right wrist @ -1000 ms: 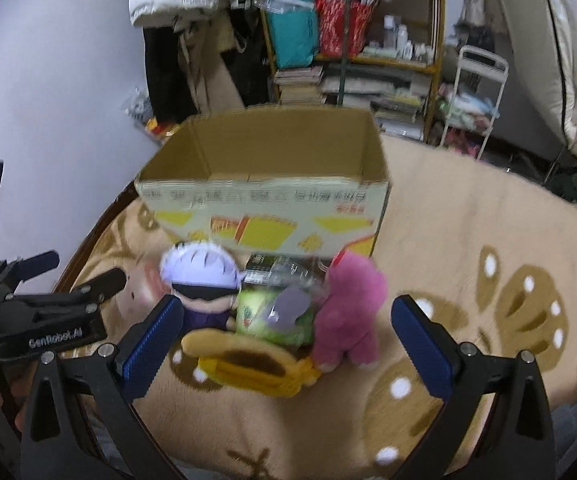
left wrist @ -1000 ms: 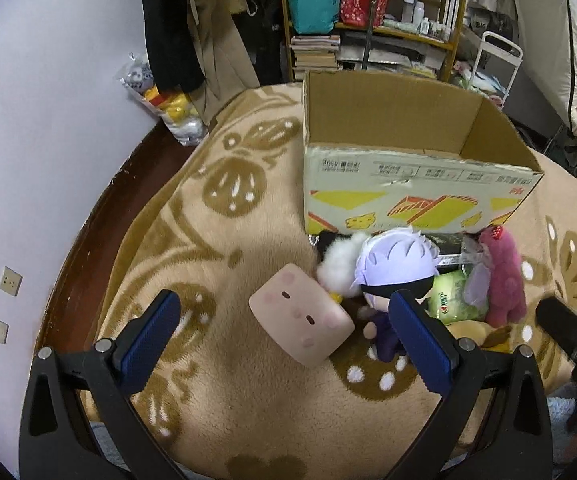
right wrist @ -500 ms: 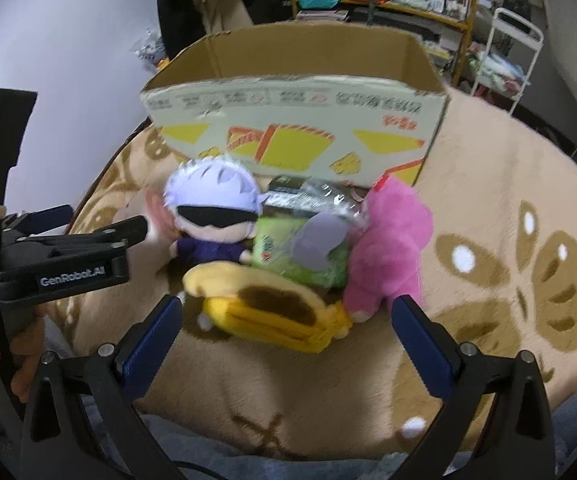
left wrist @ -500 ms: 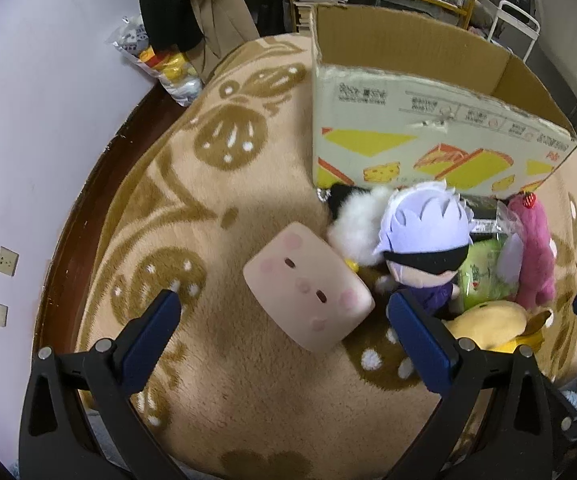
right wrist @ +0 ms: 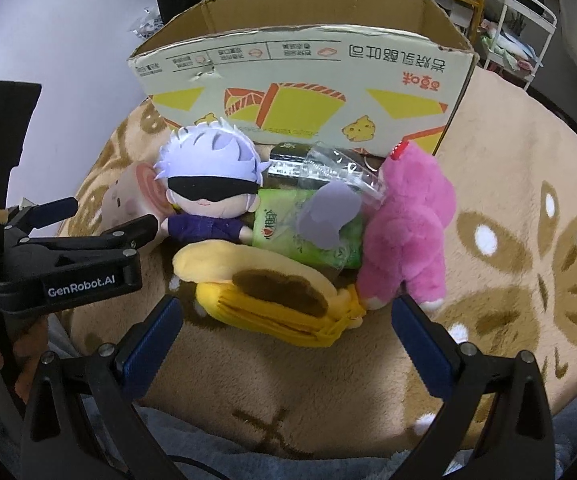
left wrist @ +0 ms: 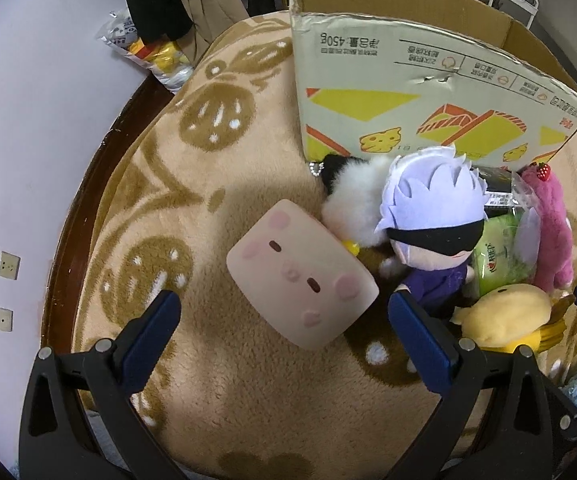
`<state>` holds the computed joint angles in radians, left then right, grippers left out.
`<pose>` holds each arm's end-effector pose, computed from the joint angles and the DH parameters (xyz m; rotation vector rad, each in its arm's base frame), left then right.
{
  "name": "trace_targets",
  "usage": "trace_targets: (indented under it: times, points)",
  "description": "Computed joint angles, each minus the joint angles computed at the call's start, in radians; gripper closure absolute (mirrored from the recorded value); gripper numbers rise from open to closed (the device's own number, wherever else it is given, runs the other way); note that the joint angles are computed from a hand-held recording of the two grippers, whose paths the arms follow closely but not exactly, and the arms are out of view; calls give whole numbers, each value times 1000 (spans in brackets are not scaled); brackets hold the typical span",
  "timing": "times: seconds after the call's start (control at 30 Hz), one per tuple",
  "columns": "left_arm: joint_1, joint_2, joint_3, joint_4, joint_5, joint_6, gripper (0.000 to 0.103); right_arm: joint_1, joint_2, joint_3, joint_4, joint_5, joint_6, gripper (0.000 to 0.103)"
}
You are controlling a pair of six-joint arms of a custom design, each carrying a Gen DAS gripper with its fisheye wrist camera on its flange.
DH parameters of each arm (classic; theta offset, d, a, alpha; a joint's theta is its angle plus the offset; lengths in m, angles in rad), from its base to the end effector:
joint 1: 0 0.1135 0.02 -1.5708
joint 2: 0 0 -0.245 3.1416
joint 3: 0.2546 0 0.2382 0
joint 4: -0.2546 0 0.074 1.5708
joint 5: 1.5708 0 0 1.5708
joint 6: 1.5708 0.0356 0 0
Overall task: Organize soft objects
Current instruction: 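Lower the left tool onto the pink pig cushion while the right tool lowers onto the yellow duck plush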
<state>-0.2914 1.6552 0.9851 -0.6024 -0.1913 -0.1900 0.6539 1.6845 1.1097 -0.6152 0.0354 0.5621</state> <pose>0.2803 -0.0770 0.1573 0.1017 2.8013 0.1607 0.2505 0.1904 0.1802 -0.1188 2.7943 0.2673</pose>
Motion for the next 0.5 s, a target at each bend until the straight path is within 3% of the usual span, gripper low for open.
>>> trace_targets:
  times: [0.13,0.27,0.33,0.5]
  points:
    - [-8,9,6,2,-9,0,1,-17,-9,-6,7,-7,-4,0]
    - [-6,18,7,5,-5,-4,3,-36,6,-8,12,-61,-18,8]
    - [10,26,8,7,26,-4,12,-43,16,-11,24,-101,-27,16]
    - [37,26,-7,36,98,7,37,-25,40,7,31,-95,-35,20]
